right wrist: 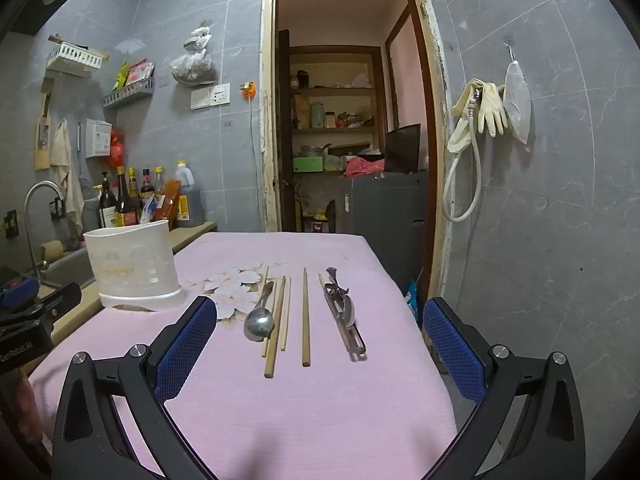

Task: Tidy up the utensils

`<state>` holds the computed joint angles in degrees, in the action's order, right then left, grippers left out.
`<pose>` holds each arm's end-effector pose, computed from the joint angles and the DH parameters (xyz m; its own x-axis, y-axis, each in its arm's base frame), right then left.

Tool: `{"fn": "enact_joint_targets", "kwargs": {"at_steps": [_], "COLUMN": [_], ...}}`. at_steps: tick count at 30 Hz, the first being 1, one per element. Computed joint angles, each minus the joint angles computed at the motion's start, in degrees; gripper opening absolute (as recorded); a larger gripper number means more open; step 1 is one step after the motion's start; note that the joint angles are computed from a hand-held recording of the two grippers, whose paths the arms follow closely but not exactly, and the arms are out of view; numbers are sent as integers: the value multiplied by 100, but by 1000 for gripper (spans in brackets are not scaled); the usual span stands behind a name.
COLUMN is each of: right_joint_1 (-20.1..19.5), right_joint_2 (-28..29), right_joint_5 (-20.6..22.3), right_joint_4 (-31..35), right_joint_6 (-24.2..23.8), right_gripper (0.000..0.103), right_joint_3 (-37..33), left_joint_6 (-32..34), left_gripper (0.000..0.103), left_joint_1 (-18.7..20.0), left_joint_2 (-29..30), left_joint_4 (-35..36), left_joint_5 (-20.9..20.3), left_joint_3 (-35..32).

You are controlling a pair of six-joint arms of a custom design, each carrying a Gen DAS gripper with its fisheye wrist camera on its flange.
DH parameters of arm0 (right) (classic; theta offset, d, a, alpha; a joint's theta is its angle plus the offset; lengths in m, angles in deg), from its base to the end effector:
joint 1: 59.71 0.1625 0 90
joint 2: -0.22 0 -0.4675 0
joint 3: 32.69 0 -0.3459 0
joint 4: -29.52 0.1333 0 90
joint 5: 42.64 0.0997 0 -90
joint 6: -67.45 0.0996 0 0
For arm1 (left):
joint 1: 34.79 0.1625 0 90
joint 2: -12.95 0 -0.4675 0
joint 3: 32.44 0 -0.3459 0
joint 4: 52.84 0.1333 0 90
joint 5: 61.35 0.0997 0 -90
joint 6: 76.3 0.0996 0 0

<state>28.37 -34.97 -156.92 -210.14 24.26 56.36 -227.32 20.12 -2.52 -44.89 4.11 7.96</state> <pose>0.0700 -0.6690 0.2609 -0.6519 0.3895 0.6506 -0.6166 0.2271 -0.7538 -0.3090 -0.7437 0.0085 -0.6753 0.4230 -0.6041 0.7308 0.2735 -0.6254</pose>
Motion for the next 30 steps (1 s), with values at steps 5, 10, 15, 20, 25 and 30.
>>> {"fn": "enact_joint_targets", "kwargs": {"at_steps": [5,10,15,20,25,30], "right_joint_1": [-29,31,19,-13,-17,-17], "right_joint_2": [-11,10,6,6,-10,0], "right_joint_5": [17,-56,-18,32,45,47], "right_joint_4": [31,48,86,23,32,22], "right_joint_6": [20,24,16,27,30,28], "right_gripper": [103,103,103,103,103,103], "right_joint_3": [8,-23,-64,-15,3,-3], "left_joint_6": [-32,-26,-22,-15,-17,-9], "left_gripper": [101,101,101,101,101,101], "left_joint_1": [-4,-4,-5,-5,-4,-5], "left_joint_2": [49,48,21,16,14,14], "left_joint_4": [145,134,92,72,77,68], "left_joint_5": [-37,-30,-23,-28,-28,-29], "left_joint_3": [-122,-124,-59,-46,-46,-44]}}
